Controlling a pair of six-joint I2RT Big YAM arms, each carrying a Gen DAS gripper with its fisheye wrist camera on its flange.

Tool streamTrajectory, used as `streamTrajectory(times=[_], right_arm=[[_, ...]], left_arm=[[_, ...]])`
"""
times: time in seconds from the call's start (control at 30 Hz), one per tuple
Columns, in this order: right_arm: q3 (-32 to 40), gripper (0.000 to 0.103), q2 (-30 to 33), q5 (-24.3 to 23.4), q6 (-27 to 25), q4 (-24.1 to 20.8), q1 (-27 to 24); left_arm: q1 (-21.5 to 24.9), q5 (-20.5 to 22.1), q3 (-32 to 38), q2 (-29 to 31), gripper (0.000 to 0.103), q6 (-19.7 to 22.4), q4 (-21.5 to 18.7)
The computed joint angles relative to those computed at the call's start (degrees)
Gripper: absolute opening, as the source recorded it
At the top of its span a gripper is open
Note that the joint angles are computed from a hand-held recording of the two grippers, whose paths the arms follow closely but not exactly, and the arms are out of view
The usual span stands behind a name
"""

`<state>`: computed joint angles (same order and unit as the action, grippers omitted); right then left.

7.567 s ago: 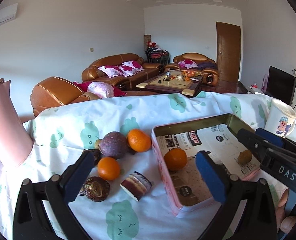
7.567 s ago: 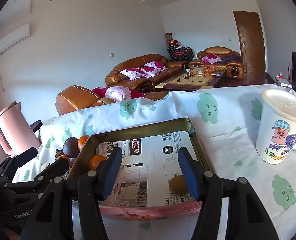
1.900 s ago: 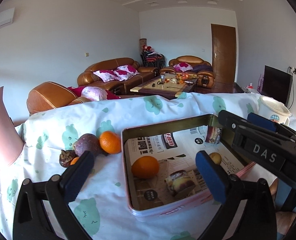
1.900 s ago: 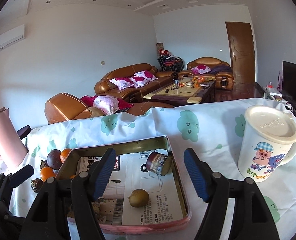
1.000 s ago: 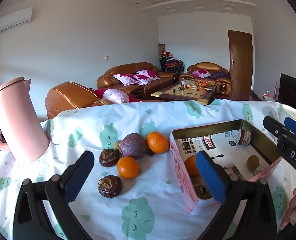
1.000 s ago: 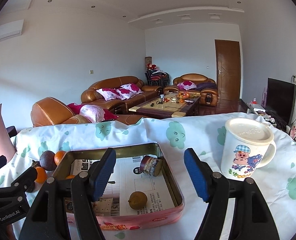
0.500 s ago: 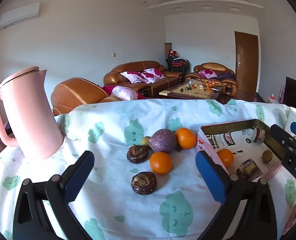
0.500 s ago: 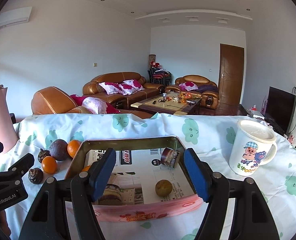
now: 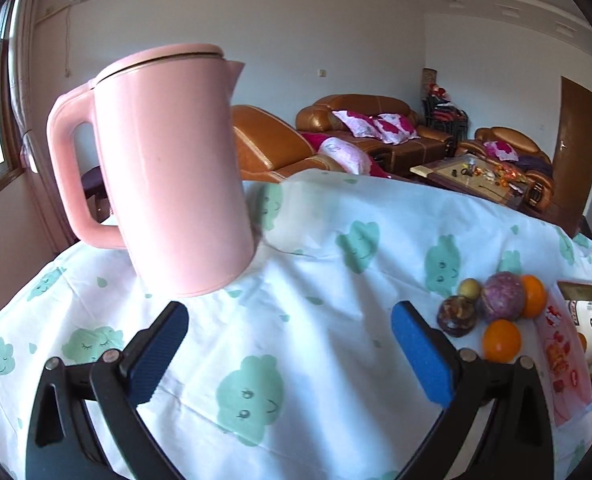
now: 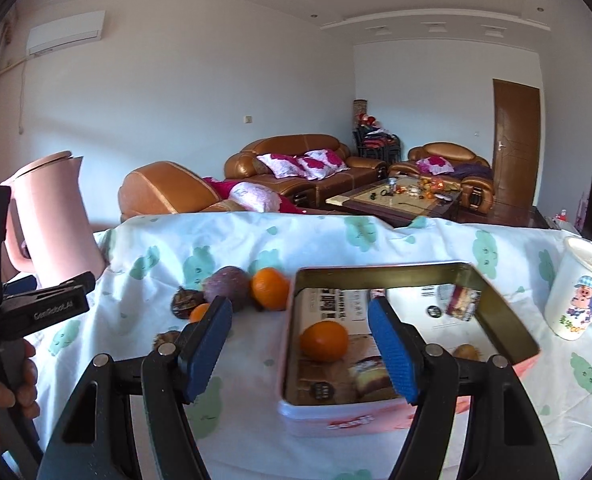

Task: Organize fruits
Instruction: 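Grasp the dark brown round fruit with the right tool, then carry dark brown fruit over tin with right tool while left tool grasps an orange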

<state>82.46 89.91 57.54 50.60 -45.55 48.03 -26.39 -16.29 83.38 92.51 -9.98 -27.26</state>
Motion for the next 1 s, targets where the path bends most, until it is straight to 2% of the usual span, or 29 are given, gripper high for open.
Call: streamTrajectory(times=[0.1,0.23,0.27,0.37,0.47,0.57,0.63,0.67,0.8,0.87,0.9,1.0], right_arm=[[2.75,0.072,2.71,-5.35,-4.09,3.07,-0.50],[8.24,0.071,7.22,-13.47,-6.77,1.99,-1.55],[9.54,0.067,8.31,-15.64,-7.27,1.66,-1.80],[14.19,0.057,11.94,-21.28,-6.09,-2.30,-2.78],[18.57,0.057,15.29,-25.51,-3.14,-7.31,-4.13],[21.09,0.057,17.52,-29.31,-1.35,-10.20,-5.48],[21.46,0.052,17.87,-29.57,-1.46,-10.13,-5.67],[21.34,0.042,17.81,-30.14,-1.75,-9.92,-5.69],[18.07,0.040,15.73,-31.79,-2.15,-6.47,-5.66],[14.85,0.040,13.50,-31.84,-2.19,-3.20,-5.34],[13.01,0.040,12.06,-30.80,-2.50,-1.28,-4.93],[9.50,0.040,8.57,-23.46,-4.84,1.15,-2.91]], left_arm=[[1.03,-1.56,0.79,0.35,0.103,-1.48,-1.74],[1.40,-2.99,1.57,0.53,0.103,-1.25,-3.24],[1.52,-3.32,1.69,0.52,0.103,-1.11,-3.50],[1.89,-3.61,1.87,0.27,0.103,-1.56,-4.17],[2.29,-2.42,2.41,0.29,0.103,-2.29,-4.83],[2.44,-2.05,2.37,0.19,0.103,-2.22,-4.44],[2.41,-2.04,2.34,0.23,0.103,-2.15,-4.41],[2.40,-1.74,2.34,0.20,0.103,-2.12,-4.52],[2.20,-0.76,2.37,0.39,0.103,-1.65,-4.60],[2.02,-0.22,2.35,0.53,0.103,-1.18,-4.22],[2.01,0.38,2.08,0.46,0.103,-0.90,-3.66],[1.89,3.36,1.28,0.06,0.103,-0.14,-2.08]])
